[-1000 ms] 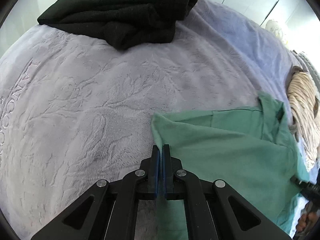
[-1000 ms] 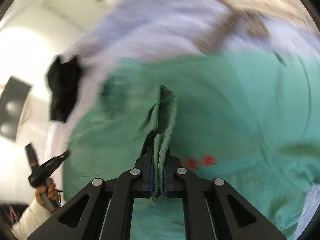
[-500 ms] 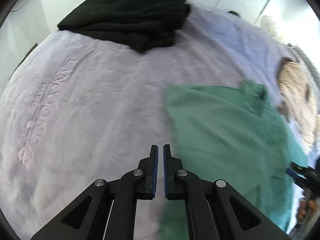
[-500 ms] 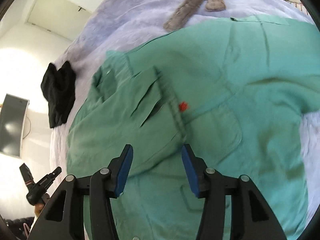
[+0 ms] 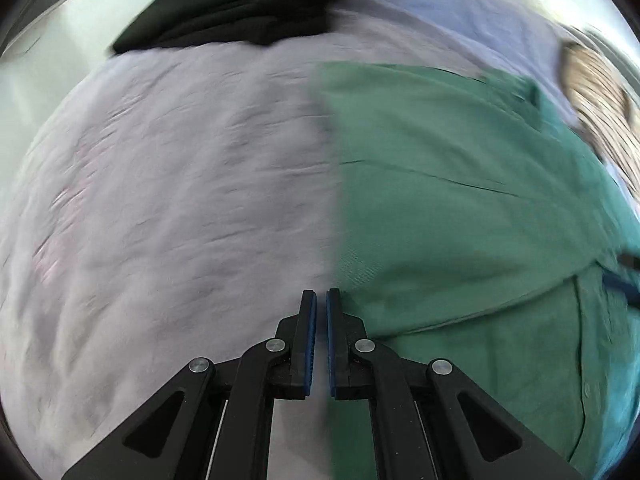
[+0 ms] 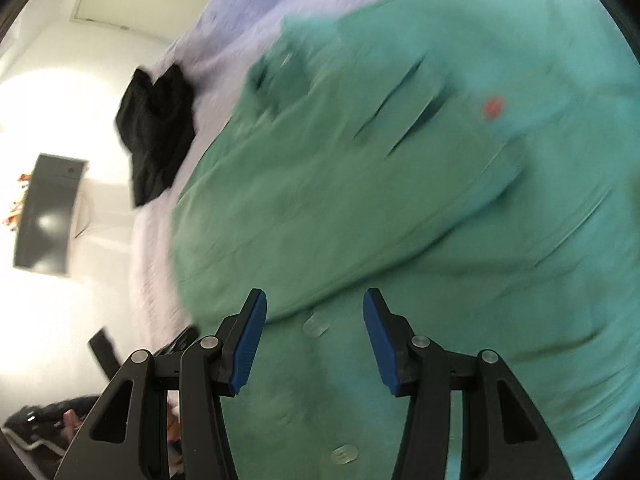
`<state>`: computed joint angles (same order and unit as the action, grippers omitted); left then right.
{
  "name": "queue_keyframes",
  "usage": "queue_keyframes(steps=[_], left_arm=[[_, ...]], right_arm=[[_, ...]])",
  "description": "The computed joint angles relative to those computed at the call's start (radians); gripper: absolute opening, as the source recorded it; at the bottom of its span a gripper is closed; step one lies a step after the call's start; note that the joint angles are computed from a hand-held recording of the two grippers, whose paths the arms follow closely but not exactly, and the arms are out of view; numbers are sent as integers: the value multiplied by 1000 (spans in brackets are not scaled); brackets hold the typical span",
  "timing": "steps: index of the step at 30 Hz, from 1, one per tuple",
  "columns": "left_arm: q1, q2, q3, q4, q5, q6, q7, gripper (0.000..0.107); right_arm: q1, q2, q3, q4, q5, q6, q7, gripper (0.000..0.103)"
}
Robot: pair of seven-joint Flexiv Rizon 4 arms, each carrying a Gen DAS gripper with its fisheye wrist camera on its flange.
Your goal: Fold large clothes
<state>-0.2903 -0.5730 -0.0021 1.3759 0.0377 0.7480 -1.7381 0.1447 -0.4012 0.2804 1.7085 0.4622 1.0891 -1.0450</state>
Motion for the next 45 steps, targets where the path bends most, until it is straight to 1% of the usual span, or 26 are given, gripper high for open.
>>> queue_keyframes(steps=[1,4,5,7,10,12,14,16,19,23,25,26,29,31,33,34,35,36,37,38,39,40,41,42,43,45], left_arm=[[-4,8,18,-5,13,-29,-20,6],[11,33,26,18,15,-35,-48,6],[14,39,30,25,22,-34,-57,6],[14,51,38,33,41,-36,-80,6],[21,81,46,75,58,-25,-113,6],[35,99,42,102,52,-18,-123,6],[43,109,37,120,48,-9,-133,6],[51,123,37,143,53,-4,-134,6],[56,130,35,156,55,4,-147,6],[62,139,29,170,46,7,-163,6],[63,142,24,178,43,21,-162,6],[62,143,23,181,44,26,-162,6],[60,139,15,178,34,31,-160,6],[58,133,6,172,20,33,-157,6],[54,128,-2,166,5,36,-152,6],[55,125,-8,165,-7,43,-148,6],[54,123,-13,166,-18,50,-143,6],[50,120,-16,162,-24,50,-143,6],[42,117,-16,155,-23,47,-145,6],[35,113,-15,147,-19,42,-145,6],[27,109,-15,136,-14,31,-143,7],[22,106,-16,128,-13,22,-139,44],[15,102,-14,114,-9,1,-141,99],[-3,99,2,109,22,19,-172,98],[-11,91,6,96,38,21,-176,103],[-8,78,-6,86,32,31,-155,103]], right_arm=[[-12,-18,37,-22,46,-6,-39,55],[-16,-95,117,-109,160,-12,-137,55],[-14,-144,153,-165,213,-12,-174,55],[5,-218,188,-247,272,2,-219,55],[67,-309,182,-350,263,10,-212,55],[107,-354,166,-400,240,22,-179,53],[120,-378,168,-429,224,36,-163,3],[130,-392,170,-452,207,42,-146,3],[129,-412,191,-479,182,31,-176,2],[157,-452,168,-511,128,-31,-135,3],[137,-447,192,-495,153,-24,-138,3],[128,-442,198,-491,155,-37,-144,4],[104,-406,202,-470,137,-146,-171,4],[88,-366,198,-425,148,-169,-200,4],[71,-312,187,-365,167,-175,-216,5],[65,-290,183,-340,180,-170,-224,11],[58,-261,176,-305,191,-164,-224,28],[59,-230,160,-271,192,-157,-211,41],[61,-205,148,-242,194,-145,-204,64],[50,-174,146,-204,212,-117,-213,67],[50,-156,137,-188,214,-110,-209,67],[54,-128,120,-159,202,-102,-195,67],[63,-108,99,-134,183,-85,-179,67],[69,-87,86,-107,170,-66,-168,67],[86,-76,56,-91,135,-41,-138,67],[108,-36,-6,-25,53,17,-58,67]])
